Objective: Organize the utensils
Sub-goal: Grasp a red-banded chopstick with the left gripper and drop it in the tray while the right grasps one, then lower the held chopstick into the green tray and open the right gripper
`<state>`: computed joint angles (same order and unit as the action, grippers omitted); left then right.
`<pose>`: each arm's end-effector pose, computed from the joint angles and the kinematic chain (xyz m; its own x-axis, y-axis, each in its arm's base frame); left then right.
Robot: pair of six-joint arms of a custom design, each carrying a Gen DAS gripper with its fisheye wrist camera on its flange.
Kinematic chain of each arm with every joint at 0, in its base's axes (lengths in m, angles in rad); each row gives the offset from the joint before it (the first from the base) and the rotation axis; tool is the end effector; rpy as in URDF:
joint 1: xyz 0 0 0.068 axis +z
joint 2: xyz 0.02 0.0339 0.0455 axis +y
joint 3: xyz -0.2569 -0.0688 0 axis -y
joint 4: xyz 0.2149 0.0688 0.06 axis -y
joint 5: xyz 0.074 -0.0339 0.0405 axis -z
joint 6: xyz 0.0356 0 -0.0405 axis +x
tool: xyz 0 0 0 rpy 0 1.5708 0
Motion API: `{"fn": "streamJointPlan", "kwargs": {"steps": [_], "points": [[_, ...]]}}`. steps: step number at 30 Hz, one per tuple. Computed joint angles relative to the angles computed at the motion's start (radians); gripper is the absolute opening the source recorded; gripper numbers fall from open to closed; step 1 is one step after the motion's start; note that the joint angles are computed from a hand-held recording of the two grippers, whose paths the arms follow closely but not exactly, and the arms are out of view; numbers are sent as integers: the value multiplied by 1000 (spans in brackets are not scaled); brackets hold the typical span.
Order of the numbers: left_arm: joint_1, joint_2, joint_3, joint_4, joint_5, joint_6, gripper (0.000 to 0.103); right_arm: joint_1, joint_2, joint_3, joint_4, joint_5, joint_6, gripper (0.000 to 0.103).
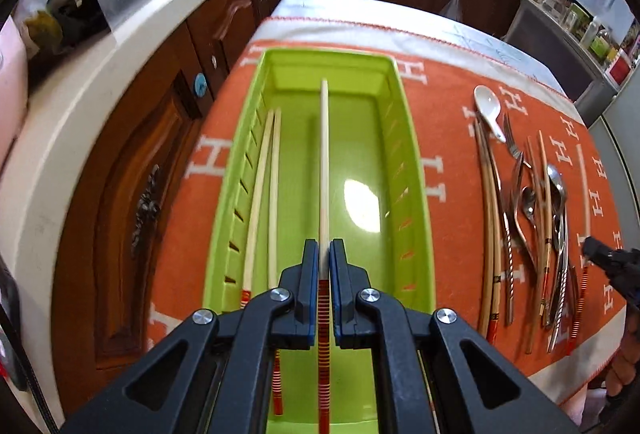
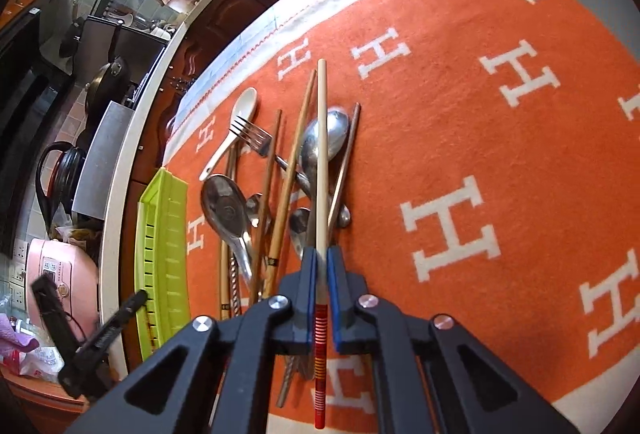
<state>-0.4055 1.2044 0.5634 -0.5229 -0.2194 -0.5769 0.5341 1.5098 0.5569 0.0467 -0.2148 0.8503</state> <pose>0.1677 -0.0635 0.1731 -0.8741 -0.2041 -0.4407 -0.2039 0.9778 -0.0483 0.2069 0.1312 0.1439 -0.9058 0.3173 -0.2808 0.1064 0.8118 0.5742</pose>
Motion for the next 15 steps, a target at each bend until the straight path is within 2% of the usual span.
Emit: {"fn": "streamJointPlan", "kwargs": {"steps": [3, 6, 10, 15], "points": [[30, -12, -25, 20, 28, 9, 4, 34, -55, 15, -45, 32, -1, 5], [52, -55, -48, 16, 39, 12, 11, 63, -87, 37, -81, 31, -3, 5], [49, -157, -53, -45, 3, -1, 16, 137, -84, 121, -129, 34, -7, 5], [15, -246, -36, -132, -76, -39, 23, 244, 24, 303, -195, 16, -50, 5]]}}
